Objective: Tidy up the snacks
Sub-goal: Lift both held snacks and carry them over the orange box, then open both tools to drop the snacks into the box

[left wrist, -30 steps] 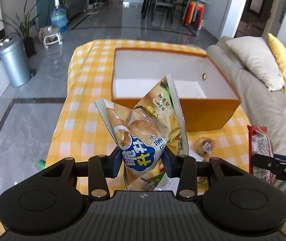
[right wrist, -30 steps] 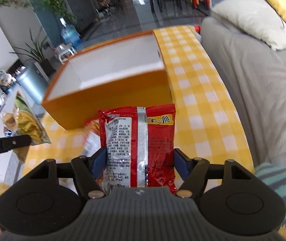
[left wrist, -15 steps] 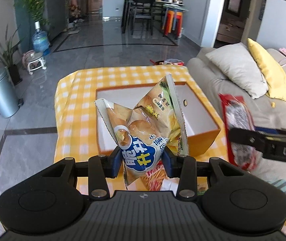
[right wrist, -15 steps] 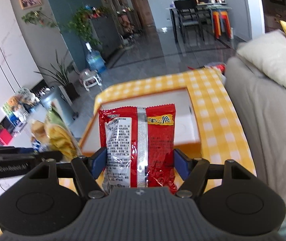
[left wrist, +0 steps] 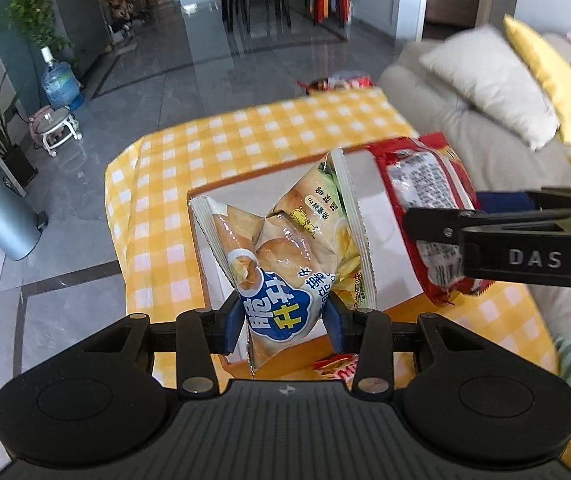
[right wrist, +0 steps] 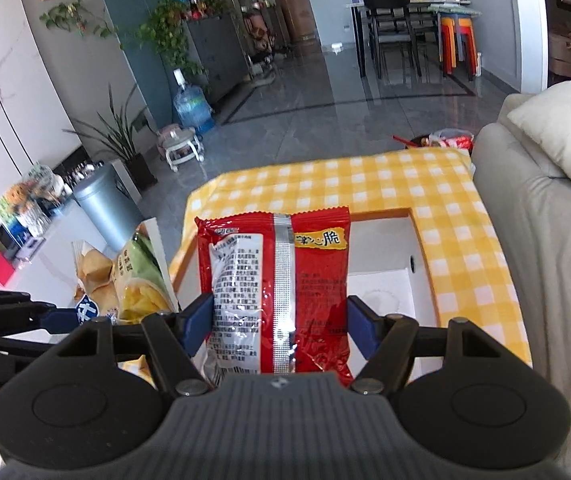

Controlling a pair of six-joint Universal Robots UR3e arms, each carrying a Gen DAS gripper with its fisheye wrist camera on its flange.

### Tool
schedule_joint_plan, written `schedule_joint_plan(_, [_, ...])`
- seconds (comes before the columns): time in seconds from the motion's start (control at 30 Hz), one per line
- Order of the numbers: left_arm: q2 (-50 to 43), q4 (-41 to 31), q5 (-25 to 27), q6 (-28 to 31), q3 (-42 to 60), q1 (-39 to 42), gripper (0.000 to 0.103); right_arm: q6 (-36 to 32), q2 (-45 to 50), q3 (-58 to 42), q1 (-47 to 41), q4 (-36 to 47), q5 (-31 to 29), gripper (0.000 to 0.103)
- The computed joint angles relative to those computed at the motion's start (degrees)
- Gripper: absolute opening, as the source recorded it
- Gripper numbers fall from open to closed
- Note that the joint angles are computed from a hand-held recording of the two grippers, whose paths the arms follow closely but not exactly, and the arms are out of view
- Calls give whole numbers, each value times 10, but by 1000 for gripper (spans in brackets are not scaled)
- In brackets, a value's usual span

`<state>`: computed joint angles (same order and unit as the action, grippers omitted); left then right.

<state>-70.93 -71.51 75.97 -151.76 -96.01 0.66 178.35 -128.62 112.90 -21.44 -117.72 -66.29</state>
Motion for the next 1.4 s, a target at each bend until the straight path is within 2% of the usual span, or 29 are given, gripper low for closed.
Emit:
schedule_joint_plan(0.2, [-94,-9,39,5,45,-31,47,15,135,-8,73,-92,-60,68])
schedule_joint_plan(0.57, [-217,-16,104,19,119,-90,48,-4,283,-9,97,-152,-75,68])
schedule_joint_plan(0.73, [-275,-35,151,20,162,-123,48,-1,345,-30,107,-149,-79,68])
schedule_joint_plan(1.07, [-319,-44,197,7,185,-151,52,7,416,-83,130,-99,-98,68])
schedule_joint_plan(1.27, [-313,-31,197,-3,172,-144,61,9,461,-129,148,-80,-115,69])
schedule_joint_plan(1.33, [-299,-22,195,-6,160,-141,64,0,448,-124,145,-74,-118,69])
schedule_joint_plan(1.4, [-288,-9,195,-2,151,-139,70,4,443,-129,149,-71,-127,76])
